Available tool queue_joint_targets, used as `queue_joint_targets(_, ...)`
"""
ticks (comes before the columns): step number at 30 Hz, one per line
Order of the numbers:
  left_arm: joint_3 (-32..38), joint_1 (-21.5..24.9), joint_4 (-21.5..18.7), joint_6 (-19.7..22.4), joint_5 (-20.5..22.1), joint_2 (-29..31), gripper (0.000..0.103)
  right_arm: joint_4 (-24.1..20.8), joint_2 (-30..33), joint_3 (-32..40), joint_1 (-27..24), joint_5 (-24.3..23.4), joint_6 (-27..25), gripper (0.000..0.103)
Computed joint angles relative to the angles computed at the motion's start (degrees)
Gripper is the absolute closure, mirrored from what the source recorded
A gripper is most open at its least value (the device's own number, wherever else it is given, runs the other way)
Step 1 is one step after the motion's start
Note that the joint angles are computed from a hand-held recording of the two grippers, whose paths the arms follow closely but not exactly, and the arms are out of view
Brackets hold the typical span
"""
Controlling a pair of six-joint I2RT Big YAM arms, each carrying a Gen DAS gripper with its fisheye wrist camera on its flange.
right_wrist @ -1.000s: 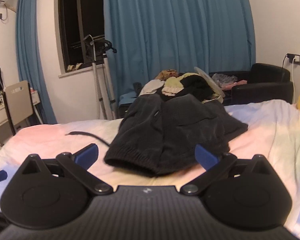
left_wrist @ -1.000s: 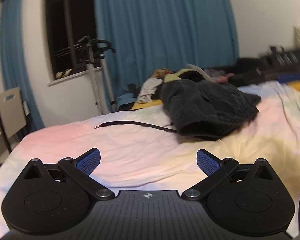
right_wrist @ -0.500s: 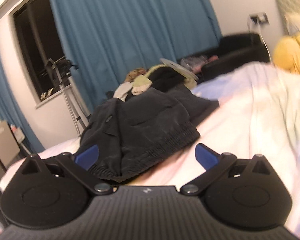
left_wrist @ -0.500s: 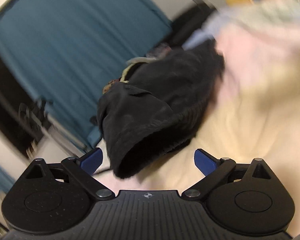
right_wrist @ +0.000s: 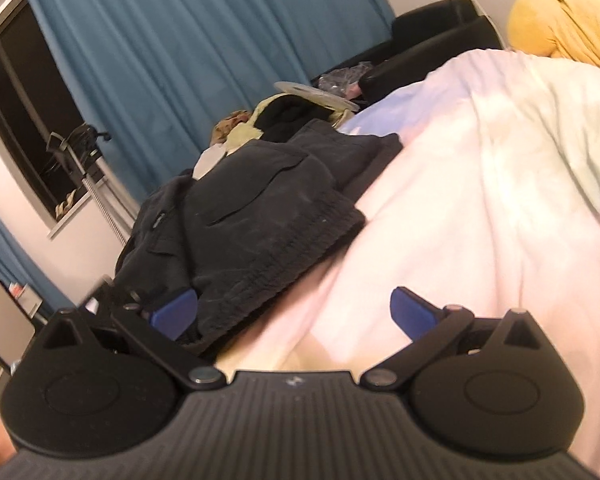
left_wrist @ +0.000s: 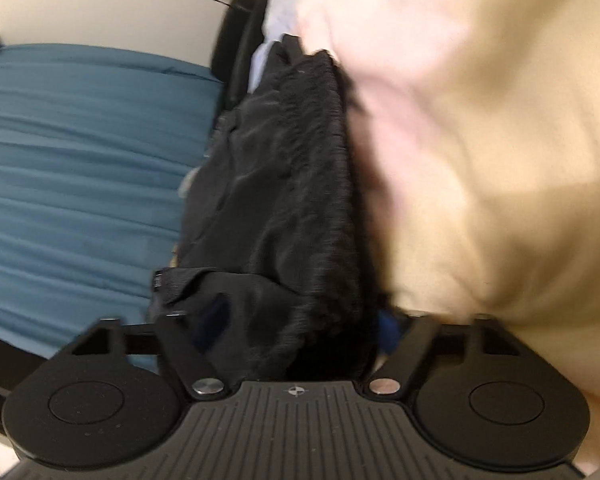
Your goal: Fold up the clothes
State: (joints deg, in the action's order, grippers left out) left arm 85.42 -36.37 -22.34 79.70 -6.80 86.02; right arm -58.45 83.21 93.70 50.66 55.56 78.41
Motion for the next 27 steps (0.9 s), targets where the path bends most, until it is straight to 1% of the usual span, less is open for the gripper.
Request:
queue_joint_targets(1,-0.33,0.09,-0.49,0.13,0.15,-0.47,0.061,-0.40,-0.07,-0.05,0.17,0.81,0.37,0.000)
queue_joint_targets(2,-0.90,0.17,-0.88,-0.79,0.53,-1.17,0.064,-0.98,-0.09,-0.03,0.30,1.69,0.76,0.000)
queue_joint_targets(3,-0.97,0.34,-1.88,-3.02,1.17,-1.86,0.075,-1.74,-0.06,0.08,0.40,2.62,1.17,0.000)
queue_joint_targets(5,0.12,0.81,-5.77,-8.16,2.69,-3.40,0.078,-3.49,0.06,0.47,0.69,4.20,2.50,0.000)
queue_joint_targets(7,0.99,1.21,-9.62,-13.23,4.38,-5.34,0.082,-4.12,-0.16,0.48,1.02,5.54,3.22,0.000)
queue_joint_targets(10,1.15,2.01,-14.95,-20.58,7.56,-9.81,0.083,-4.29,-0.50,0.46,1.57,8.51,2.69,0.000)
queue_joint_targets(13,1.23,3.39,-19.95,-28.00,10.84,-14.61,0.084,-4.51,-1.16,0.09,1.98,10.17,3.59,0.000)
queue_joint_targets(16,1.55,5.23,-25.25,-35.30,13.94,-19.18,0.084,-5.27,-1.94,-0.25,2.46,10.73,5.14,0.000)
queue_joint_targets(18,1.82,6.61,-29.17,-40.02,14.77,-21.51,0.084,-5.43,-2.51,-0.37,2.89,10.78,5.61,0.000)
queue_joint_targets(20,1.15,8.79,-32.08,-43.99,15.73,-23.15,0.084,-5.44,-2.93,-0.36,3.24,10.50,5.52,0.000)
queue_joint_targets(22,0.75,10.34,-33.30,-45.73,15.30,-23.08,0.084,-4.85,-2.97,-0.07,3.22,9.09,3.65,0.000)
queue_joint_targets(24,0.29,11.92,-33.93,-47.15,15.06,-22.56,0.083,-4.17,-2.46,0.63,2.95,6.54,0.47,0.000)
queue_joint_targets(25,-0.10,12.84,-33.91,-48.12,15.66,-22.28,0.080,-3.96,-2.08,1.09,2.76,5.07,-1.23,0.000)
queue_joint_targets(26,-0.36,13.52,-33.80,-49.04,16.12,-21.95,0.079,-3.94,-1.70,1.61,2.67,3.94,-2.59,0.000)
queue_joint_targets(27,-1.18,14.46,-33.92,-49.41,16.46,-22.69,0.076,-4.13,-1.34,2.13,2.72,3.39,-3.45,0.000)
